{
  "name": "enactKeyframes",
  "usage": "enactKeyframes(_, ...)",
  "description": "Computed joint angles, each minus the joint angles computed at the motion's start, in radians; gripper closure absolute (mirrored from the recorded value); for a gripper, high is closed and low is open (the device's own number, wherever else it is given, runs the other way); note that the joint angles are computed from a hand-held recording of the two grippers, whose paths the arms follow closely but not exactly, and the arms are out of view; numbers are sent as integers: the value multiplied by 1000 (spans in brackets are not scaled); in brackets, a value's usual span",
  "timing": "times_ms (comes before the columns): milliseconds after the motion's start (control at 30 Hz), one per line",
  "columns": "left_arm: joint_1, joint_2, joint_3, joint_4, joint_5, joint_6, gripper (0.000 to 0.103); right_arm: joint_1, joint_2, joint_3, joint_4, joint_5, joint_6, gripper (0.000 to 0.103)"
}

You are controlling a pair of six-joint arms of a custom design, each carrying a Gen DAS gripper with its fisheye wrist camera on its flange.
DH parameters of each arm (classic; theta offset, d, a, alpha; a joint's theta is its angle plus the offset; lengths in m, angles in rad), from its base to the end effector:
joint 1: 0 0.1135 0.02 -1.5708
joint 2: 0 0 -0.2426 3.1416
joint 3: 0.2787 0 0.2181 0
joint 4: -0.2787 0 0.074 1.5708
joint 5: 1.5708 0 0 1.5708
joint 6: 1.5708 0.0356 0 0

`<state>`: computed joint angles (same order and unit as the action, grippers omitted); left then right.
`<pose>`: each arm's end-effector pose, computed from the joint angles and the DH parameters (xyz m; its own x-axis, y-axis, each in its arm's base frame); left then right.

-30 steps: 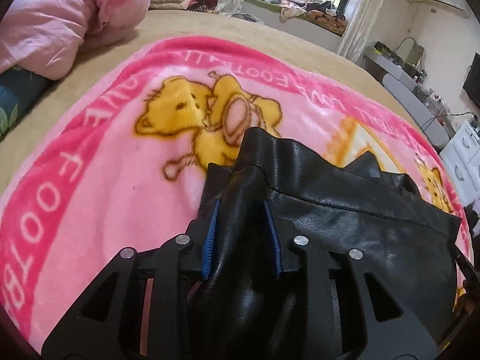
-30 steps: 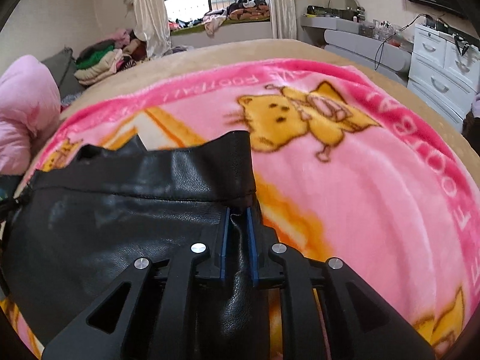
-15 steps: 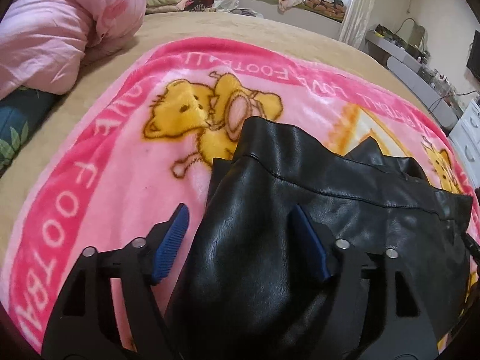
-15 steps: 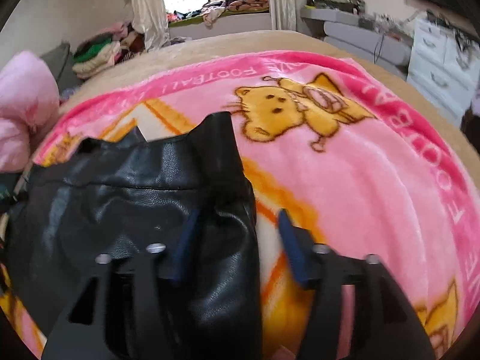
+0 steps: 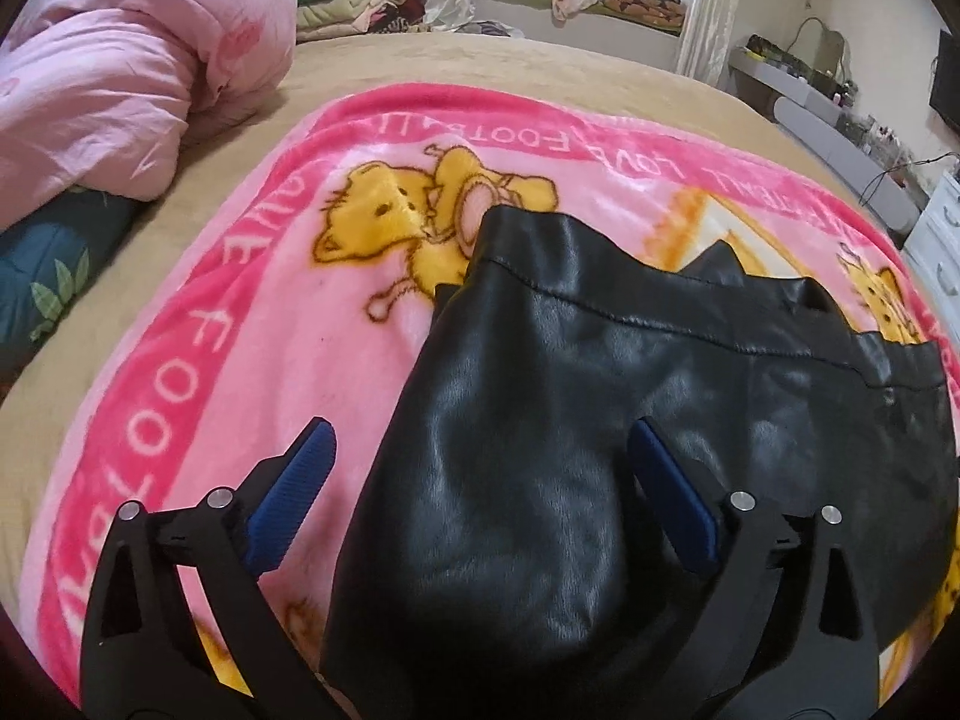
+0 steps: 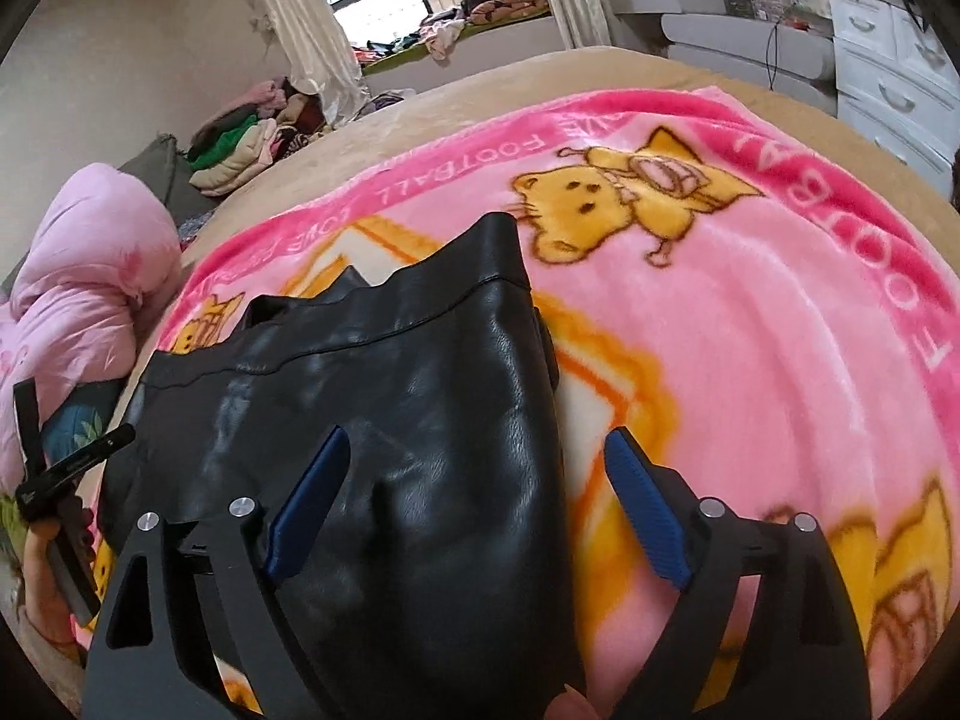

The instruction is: Fold large clothes

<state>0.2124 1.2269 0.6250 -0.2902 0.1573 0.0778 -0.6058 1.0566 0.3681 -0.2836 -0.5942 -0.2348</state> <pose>0.2099 0.0396 0.1877 -0.7673 -0.0869 -0.6354 -0.0526 0.9960 -0.0728 0.1421 -0.0742 0.1523 -0.7099 0.2572 -0.6557 0.0487 0.9466 0.3187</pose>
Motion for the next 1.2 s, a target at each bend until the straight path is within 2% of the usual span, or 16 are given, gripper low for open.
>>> enactKeyframes(167,64,26,-15,-29,74,9,11,-81,44,-4,-81,-35,-93,14)
enactKeyframes(267,135,81,-20,-35,184,12,11,-124,73,-23,-112,-59,-165,14)
enactKeyframes(333,192,124,-11,-51,279,5,11,-174,161,-34,-125,-97,-228,16)
enactKeyframes(367,217,154,-7,-59,326,-3,11,-203,207,-28,-141,-131,-253,23)
enactKeyframes(400,223,165,-8,-57,341,-8,14,-229,235,-22,-162,-165,-279,34)
enactKeyframes(433,218,161,-14,-54,338,-9,15,-239,250,-9,-204,-202,-317,43)
enactKeyframes(500,191,131,-30,-47,308,-11,22,-229,196,-13,-226,-200,-330,57)
enactKeyframes(567,180,112,-43,-46,301,-19,26,-224,160,-12,-247,-195,-342,63)
enactKeyframes(667,194,87,-41,-76,324,-13,33,-252,193,22,-280,-208,-378,69)
enactKeyframes(833,176,-55,-94,-158,318,-1,35,-298,253,81,-282,-195,-408,72)
enactKeyframes(967,139,-183,-143,-211,293,-12,35,-386,313,124,-343,-203,-510,72)
enactKeyframes(1033,115,-179,-139,-199,264,-18,35,-386,319,124,-341,-198,-510,72)
enactKeyframes(1200,121,-166,-125,-205,270,-16,35,-324,152,60,-286,-117,-417,55)
